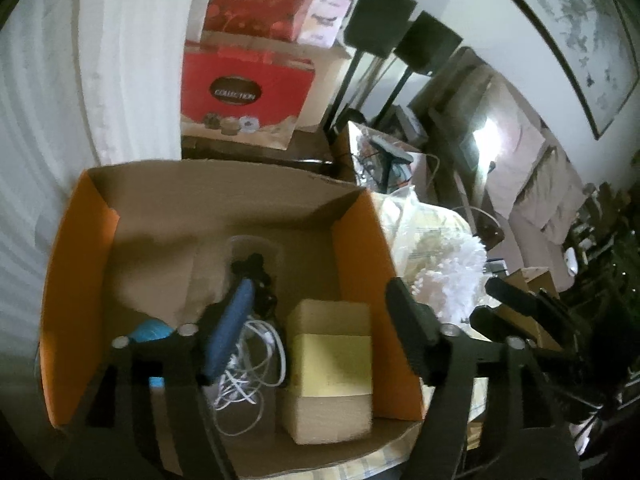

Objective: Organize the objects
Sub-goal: 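Open the left tool to drop the cord while the right tool releases the knob into the box, then move the left tool to the clear plastic tube while the right tool moves to the white shuttlecock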

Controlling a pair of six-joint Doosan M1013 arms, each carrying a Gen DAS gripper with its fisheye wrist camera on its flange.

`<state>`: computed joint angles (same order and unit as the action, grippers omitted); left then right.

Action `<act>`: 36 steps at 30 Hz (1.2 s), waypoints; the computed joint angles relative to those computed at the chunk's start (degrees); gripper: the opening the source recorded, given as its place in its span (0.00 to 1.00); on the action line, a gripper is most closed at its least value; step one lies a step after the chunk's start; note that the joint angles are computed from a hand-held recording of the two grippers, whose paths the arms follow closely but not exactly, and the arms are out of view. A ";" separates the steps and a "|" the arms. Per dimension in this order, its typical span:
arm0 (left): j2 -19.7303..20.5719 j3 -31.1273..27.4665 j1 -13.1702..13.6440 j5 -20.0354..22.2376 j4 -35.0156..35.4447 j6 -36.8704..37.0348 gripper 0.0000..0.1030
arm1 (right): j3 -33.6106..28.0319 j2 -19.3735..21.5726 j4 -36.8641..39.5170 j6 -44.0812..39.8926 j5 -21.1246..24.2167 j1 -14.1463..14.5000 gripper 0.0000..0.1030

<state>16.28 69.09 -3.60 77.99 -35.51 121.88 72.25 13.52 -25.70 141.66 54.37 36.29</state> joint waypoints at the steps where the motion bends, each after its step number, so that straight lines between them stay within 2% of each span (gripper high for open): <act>1: -0.24 0.15 -0.15 -0.24 0.02 0.14 0.72 | 0.17 -0.23 -0.87 0.82 0.59 0.14 0.55; 7: -1.11 0.68 -1.13 0.34 -0.73 1.14 0.87 | 1.18 -1.68 -4.21 4.02 2.60 0.32 0.73; 11: -1.54 1.24 -1.76 1.01 -1.16 2.14 0.89 | 1.91 -2.74 -5.67 5.61 3.70 0.28 0.82; 13: -1.86 1.76 -2.25 1.29 -1.29 2.71 0.92 | 2.02 -3.08 -6.09 6.22 5.35 0.27 0.95; 15: -2.16 2.22 -2.69 1.57 -1.36 3.18 0.94 | 2.43 -3.58 -7.30 7.14 6.75 0.39 0.99; 22: -2.54 2.27 -5.03 2.79 -0.93 3.72 0.94 | 5.78 -6.79 -9.48 10.70 8.50 0.38 0.99; 30: -1.12 -0.46 -8.64 4.79 0.38 1.01 0.94 | 10.19 -10.23 -10.60 15.05 8.90 -0.39 0.99; 36: -0.70 -1.32 -12.10 2.53 3.76 0.23 0.94 | 13.30 -12.26 -10.33 17.70 9.50 -1.21 0.99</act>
<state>15.59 67.76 -15.71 80.52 -31.75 122.11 85.55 1.26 -36.03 159.37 63.87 35.08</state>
